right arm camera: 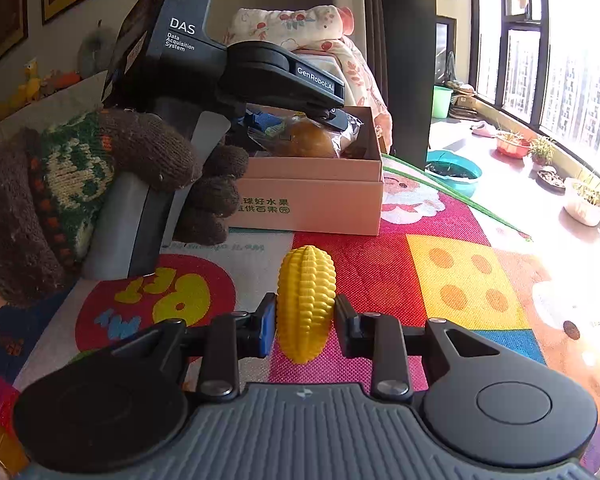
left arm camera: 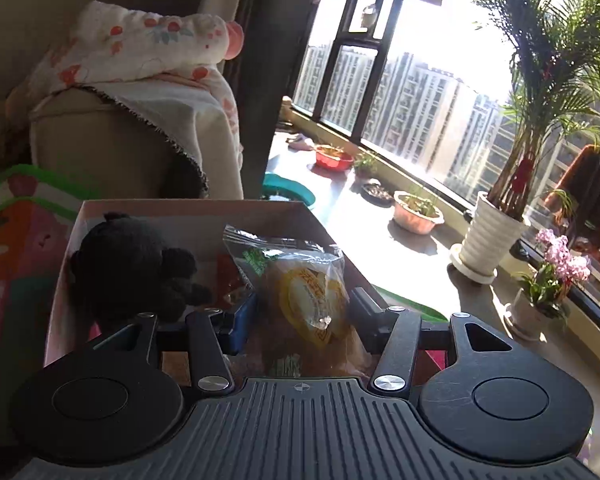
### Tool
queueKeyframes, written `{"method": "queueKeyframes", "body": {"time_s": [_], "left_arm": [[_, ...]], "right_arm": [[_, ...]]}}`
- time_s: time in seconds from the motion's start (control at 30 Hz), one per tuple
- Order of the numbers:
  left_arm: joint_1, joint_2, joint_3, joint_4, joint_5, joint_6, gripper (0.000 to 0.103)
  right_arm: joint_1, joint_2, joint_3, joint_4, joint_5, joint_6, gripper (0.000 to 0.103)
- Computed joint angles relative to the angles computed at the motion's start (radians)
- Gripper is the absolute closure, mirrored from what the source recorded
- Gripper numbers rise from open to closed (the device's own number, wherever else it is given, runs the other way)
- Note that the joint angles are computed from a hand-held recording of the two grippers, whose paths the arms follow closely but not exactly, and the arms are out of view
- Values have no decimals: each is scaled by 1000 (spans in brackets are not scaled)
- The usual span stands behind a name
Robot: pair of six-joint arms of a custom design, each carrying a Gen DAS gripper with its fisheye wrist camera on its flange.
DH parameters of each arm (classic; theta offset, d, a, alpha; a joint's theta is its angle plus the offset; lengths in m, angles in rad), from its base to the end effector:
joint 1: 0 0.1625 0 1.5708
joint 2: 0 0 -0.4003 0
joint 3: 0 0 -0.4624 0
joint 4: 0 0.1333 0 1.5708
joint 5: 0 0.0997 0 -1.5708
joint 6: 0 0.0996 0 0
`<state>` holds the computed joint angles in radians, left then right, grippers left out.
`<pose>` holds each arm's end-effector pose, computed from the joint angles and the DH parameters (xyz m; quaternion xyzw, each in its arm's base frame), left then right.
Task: Organize objects
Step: 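Lower the bread roll into the pink box and open the left gripper while the right carries the corn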
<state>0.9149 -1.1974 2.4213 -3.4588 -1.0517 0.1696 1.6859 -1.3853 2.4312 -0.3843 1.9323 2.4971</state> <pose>-0.1205 -0.4562 0.0937 0.2899 0.8705 -0.3642 0.1596 0.1339 -0.3044 0.0199 0.2543 -0.8501 0.3747 0.2689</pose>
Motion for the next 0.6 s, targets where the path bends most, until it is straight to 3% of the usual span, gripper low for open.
{"method": "queueKeyframes", "body": {"time_s": [0.1,0.37,0.5,0.6], "left_arm": [[-24,-29,21,93,49,15,44],[-50,-178,145,8,15,26,48],[-60,-327,232,37,2,25,48],[-74,-500,313,142,27,12,48]], "right_arm": [[3,4,-3,0,6,4,74],[10,13,-11,2,14,7,74],[17,17,-21,12,23,17,73],[35,13,-37,23,34,11,73]]}}
